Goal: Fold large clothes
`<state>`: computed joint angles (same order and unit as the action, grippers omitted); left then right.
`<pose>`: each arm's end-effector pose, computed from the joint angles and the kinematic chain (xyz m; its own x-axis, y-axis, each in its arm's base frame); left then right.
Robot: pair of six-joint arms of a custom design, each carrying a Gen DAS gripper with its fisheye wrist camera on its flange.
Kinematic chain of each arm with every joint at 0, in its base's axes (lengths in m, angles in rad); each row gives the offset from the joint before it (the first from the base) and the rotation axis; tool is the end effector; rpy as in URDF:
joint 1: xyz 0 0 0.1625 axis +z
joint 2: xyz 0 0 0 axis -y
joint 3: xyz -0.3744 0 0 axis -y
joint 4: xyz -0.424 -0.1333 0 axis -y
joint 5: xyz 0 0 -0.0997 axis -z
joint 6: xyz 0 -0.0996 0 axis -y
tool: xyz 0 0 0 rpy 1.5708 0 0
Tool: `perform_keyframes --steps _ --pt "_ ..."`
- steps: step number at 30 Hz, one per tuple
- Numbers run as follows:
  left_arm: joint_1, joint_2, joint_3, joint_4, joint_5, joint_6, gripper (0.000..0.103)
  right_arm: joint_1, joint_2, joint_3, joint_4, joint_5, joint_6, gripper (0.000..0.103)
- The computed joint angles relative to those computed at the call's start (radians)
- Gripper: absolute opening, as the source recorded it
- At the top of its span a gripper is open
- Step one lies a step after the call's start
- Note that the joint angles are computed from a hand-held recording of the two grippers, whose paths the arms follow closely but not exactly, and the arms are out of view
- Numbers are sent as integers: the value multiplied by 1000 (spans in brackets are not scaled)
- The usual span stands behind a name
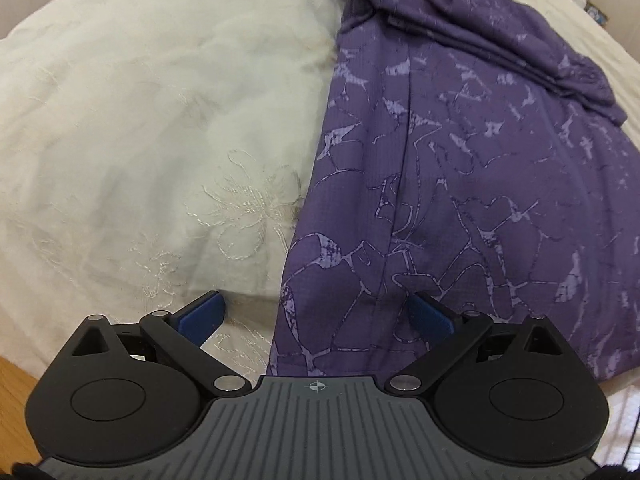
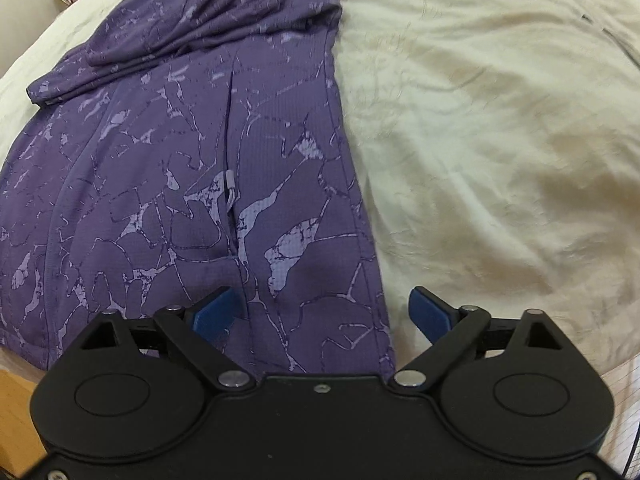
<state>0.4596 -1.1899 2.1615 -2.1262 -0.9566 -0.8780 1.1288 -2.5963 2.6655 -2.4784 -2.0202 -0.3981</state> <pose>-0.3067 -0.3646 0.0452 -0.7289 0.2216 -0.6477 0.4053 0.9022 -0.1474 -0.0197 -0.2521 0.3415 -0.7340 0.3900 0.5560 0.0016 0.8197 -0.5728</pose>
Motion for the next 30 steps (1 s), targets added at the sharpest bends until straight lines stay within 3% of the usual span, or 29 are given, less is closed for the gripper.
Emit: perform_keyframes --steps 5,8,10,13,14,15,17,20,25,27,30 --pt "23 -10 9 -27 -40 26 102 -57 2 -21 74 64 5 98" --pt "48 -28 15 -53 -80 40 100 -110 -24 -36 158 141 -4 97" --pt "51 -53 32 -76 -93 54 87 -135 -51 -40 206 177 -15 89" --pt "41 -88 49 -79 -101 74 57 -148 -77 -55 267 211 -24 59" --pt "39 -97 51 -79 -111 81 40 -150 -89 -60 287 225 -31 37" --pt "35 -107 51 -72 -119 76 23 -144 -97 -63 302 229 -35 23" --pt "31 -121 50 -93 -138 75 12 -136 -114 -78 343 255 -40 21" --pt "25 -159 53 -127 -161 57 7 -192 -172 -117 456 385 -38 19" --pt "21 -202 30 -222 -176 15 6 -306 -235 -218 635 628 -80 18" --pt "27 -198 3 -273 -170 10 6 -305 -213 -258 629 687 -57 18" --pt "54 -141 -67 -369 -154 38 6 -235 -115 -307 518 714 39 18"
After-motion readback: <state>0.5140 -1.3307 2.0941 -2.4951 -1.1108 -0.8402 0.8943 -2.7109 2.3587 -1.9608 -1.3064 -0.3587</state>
